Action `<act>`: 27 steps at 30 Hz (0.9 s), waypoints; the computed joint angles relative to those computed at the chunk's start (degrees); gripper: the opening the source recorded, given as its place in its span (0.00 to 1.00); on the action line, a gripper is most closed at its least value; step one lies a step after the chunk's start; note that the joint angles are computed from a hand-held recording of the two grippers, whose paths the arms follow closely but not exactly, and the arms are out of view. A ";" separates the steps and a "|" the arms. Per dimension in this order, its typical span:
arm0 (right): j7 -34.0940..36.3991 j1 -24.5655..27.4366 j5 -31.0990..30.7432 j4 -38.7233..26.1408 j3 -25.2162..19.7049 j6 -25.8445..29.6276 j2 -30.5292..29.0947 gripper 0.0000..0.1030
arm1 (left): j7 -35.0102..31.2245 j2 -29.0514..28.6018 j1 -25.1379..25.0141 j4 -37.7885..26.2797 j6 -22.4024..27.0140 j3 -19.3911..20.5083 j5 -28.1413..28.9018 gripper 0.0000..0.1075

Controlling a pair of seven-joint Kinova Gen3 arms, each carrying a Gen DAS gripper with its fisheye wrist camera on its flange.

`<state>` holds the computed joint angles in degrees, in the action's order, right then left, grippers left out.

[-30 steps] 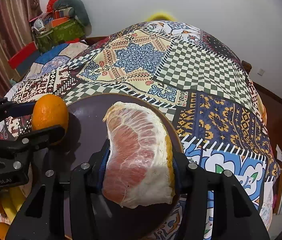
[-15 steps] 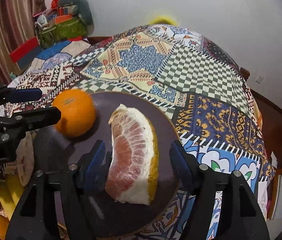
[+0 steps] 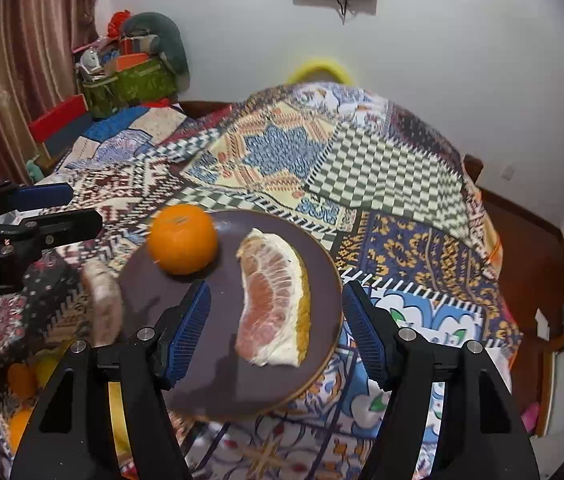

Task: Organize fruits
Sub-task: 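Move the left tool to the large Dole orange and close on it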

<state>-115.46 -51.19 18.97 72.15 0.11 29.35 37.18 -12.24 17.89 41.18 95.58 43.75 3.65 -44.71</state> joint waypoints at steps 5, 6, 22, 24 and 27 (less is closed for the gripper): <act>-2.39 -1.69 0.57 5.70 0.49 -3.58 -4.51 0.63 | 3.73 -2.95 2.87 1.22 4.35 1.39 -2.61 0.61; -3.37 -2.34 0.89 7.14 0.87 -4.56 -5.55 0.63 | 4.70 -3.63 3.45 1.64 5.48 1.96 -3.26 0.61; -23.56 -13.90 15.68 20.23 6.93 -8.98 -14.28 0.63 | 16.38 -9.42 5.41 10.12 10.69 11.00 -3.76 0.62; -27.02 -15.35 18.75 21.23 7.59 -8.60 -14.50 0.63 | 17.85 -9.65 5.77 11.19 10.11 11.65 -3.40 0.62; -30.51 -15.59 21.68 23.01 6.73 -8.30 -15.09 0.63 | 19.62 -9.05 6.80 11.59 10.54 12.40 -3.38 0.66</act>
